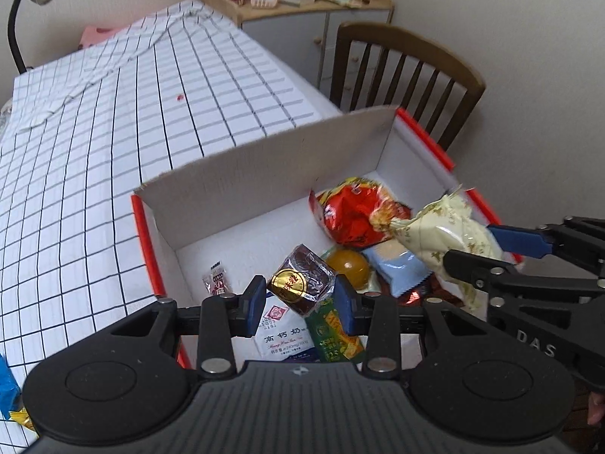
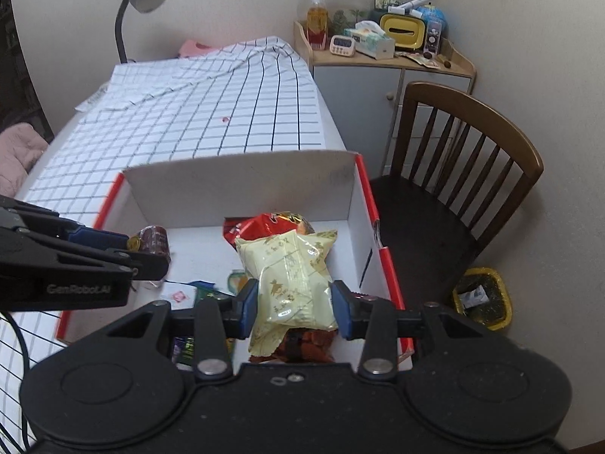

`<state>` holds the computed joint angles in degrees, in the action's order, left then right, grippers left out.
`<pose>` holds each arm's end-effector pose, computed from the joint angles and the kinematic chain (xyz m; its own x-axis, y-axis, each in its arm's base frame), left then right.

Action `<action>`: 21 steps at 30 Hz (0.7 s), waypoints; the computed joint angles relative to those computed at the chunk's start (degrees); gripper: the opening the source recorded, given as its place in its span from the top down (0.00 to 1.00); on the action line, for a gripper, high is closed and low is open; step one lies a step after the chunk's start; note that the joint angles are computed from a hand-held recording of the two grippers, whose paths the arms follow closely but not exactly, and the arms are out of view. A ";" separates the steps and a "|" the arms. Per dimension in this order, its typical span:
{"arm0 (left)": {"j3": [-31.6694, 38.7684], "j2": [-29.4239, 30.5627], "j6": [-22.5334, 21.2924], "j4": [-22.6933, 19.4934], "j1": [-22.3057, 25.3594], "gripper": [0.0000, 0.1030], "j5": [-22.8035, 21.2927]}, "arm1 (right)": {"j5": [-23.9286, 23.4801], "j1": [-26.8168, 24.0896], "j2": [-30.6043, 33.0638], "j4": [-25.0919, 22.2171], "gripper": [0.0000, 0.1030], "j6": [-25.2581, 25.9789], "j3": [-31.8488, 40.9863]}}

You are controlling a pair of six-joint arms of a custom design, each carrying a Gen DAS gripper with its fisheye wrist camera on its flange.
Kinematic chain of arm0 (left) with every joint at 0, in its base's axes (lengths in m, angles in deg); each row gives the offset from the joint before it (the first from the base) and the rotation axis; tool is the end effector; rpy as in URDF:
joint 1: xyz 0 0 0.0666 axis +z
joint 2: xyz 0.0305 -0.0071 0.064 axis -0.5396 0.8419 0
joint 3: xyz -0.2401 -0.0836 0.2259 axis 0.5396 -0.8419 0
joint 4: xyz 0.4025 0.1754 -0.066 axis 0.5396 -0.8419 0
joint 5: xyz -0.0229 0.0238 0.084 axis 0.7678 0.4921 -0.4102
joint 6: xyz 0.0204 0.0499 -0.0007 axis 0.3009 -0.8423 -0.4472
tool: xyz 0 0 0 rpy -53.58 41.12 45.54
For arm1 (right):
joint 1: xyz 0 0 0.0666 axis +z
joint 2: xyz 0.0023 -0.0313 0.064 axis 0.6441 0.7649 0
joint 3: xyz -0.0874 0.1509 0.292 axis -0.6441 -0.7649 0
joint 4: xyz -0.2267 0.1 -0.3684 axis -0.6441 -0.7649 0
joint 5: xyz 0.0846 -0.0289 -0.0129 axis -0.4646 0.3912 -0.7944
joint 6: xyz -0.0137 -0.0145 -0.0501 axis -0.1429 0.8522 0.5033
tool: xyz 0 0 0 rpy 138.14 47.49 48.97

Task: Organize snacks
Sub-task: 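Carry the chocolate and pale yellow packet into the red shoebox, open both tools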

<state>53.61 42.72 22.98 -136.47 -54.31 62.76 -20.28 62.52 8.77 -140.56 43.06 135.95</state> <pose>0.4516 -0.1811 0.3867 -0.8221 0.2710 -0.5007 0.3442 0.9371 -0.0579 0.3825 0.1482 0.3931 -0.7480 -0.0980 -0.6564 -0.0832 0.9951 -0.0538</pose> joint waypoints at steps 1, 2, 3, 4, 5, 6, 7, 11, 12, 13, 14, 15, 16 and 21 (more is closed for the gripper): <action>0.54 0.98 0.04 -0.43 -0.06 0.63 -0.39 | -0.09 -0.19 0.56 0.01 0.62 0.15 0.19; 1.05 1.89 0.09 -0.92 0.00 0.63 -0.50 | -0.07 -0.28 0.96 -0.05 0.62 0.06 0.24; 1.44 2.72 0.35 -1.33 -0.03 0.63 -0.68 | -0.03 -0.32 1.35 -0.10 0.62 -0.03 0.27; 1.71 3.40 0.54 -1.66 -0.04 0.63 -0.84 | 0.06 -0.33 1.68 -0.07 0.62 -0.07 0.23; 1.95 4.03 0.50 -2.03 0.00 0.63 -0.85 | 0.08 -0.33 2.13 -0.08 0.62 -0.05 0.37; 2.13 4.58 0.27 -2.32 -0.01 0.63 -0.91 | 0.10 -0.28 2.53 -0.08 0.62 0.01 0.44; 2.13 5.02 -0.17 -2.48 -0.09 0.63 -1.11 | 0.13 -0.23 2.90 -0.13 0.62 0.04 0.50; 2.71 7.01 -0.70 -3.82 -0.38 0.63 -2.66 | -0.17 0.09 4.17 -0.47 0.61 0.22 0.84; 2.72 7.25 -0.74 -4.04 -0.40 0.63 -2.75 | -0.19 0.19 4.38 -0.62 0.61 0.04 0.83; 2.69 7.49 -0.99 -4.19 -0.42 0.63 -2.79 | -0.20 0.25 4.54 -0.80 0.61 -0.20 0.75; 2.60 7.63 -1.22 -4.25 -0.49 0.63 -3.04 | -0.28 0.20 4.89 -1.00 0.61 -0.31 0.94; 2.45 7.62 -1.42 -4.28 -0.58 0.63 -3.31 | -0.25 0.24 5.00 -1.06 0.61 -0.43 0.88; 2.27 7.63 -1.69 -4.18 -0.62 0.63 -3.32 | -0.24 0.31 5.11 -1.03 0.61 -0.48 0.84; 1.71 7.14 -1.96 -4.10 -0.76 0.63 -3.10 | -0.13 0.43 5.44 -1.14 0.59 -0.67 0.92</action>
<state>55.32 49.86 21.02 -140.56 -55.07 59.67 -20.41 62.96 14.21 -141.70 42.39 136.86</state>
